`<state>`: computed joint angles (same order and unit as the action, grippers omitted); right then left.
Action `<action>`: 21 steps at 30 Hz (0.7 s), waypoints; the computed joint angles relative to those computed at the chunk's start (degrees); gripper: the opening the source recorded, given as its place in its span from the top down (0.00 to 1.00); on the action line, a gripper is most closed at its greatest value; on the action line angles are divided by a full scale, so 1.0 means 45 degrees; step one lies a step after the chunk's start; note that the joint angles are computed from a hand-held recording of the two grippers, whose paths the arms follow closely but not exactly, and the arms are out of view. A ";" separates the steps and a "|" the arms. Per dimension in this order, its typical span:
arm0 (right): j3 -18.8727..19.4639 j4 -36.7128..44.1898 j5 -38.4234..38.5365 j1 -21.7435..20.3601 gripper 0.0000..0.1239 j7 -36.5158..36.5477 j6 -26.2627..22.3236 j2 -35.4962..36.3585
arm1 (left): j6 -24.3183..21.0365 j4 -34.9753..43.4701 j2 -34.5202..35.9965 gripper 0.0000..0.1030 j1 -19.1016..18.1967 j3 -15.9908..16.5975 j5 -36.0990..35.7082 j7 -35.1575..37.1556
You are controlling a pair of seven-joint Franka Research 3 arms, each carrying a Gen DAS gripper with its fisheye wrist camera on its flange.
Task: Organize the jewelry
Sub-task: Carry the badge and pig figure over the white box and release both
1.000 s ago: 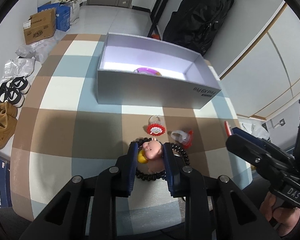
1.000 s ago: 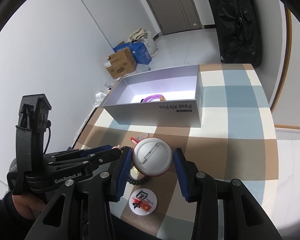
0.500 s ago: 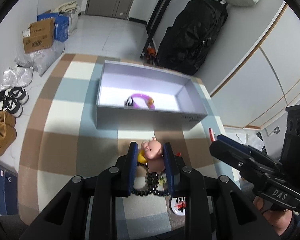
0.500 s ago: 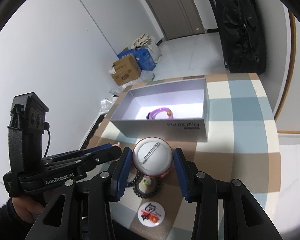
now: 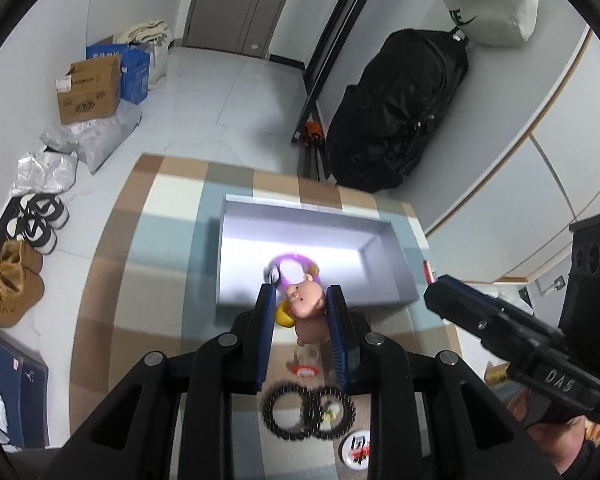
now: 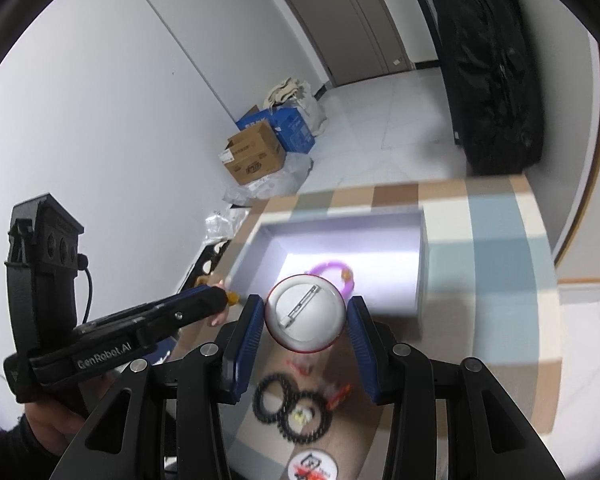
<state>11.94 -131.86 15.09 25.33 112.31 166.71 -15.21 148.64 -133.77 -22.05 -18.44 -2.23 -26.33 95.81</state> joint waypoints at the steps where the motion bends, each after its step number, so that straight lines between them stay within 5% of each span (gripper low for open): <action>1: -0.0044 0.0176 -0.0036 -0.0011 0.66 -0.0084 -0.0073 0.0073 | -0.0034 0.0112 0.0064 0.80 -0.0027 0.0054 -0.0082 0.0043; 12: -0.0589 0.2618 0.0083 -0.0075 0.66 -0.1929 -0.1043 0.1620 | -0.0023 0.1864 0.1626 0.80 0.0373 -0.0148 -0.0281 0.0850; 21: -0.0855 0.2912 0.1270 -0.0091 0.66 -0.3058 -0.0934 0.2322 | 0.0027 0.2361 0.2617 0.80 0.1001 -0.0746 -0.0059 0.0880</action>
<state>8.09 -118.76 20.81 24.92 98.55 162.50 -4.76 148.76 -123.14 -10.28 -13.94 -5.58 -26.59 99.78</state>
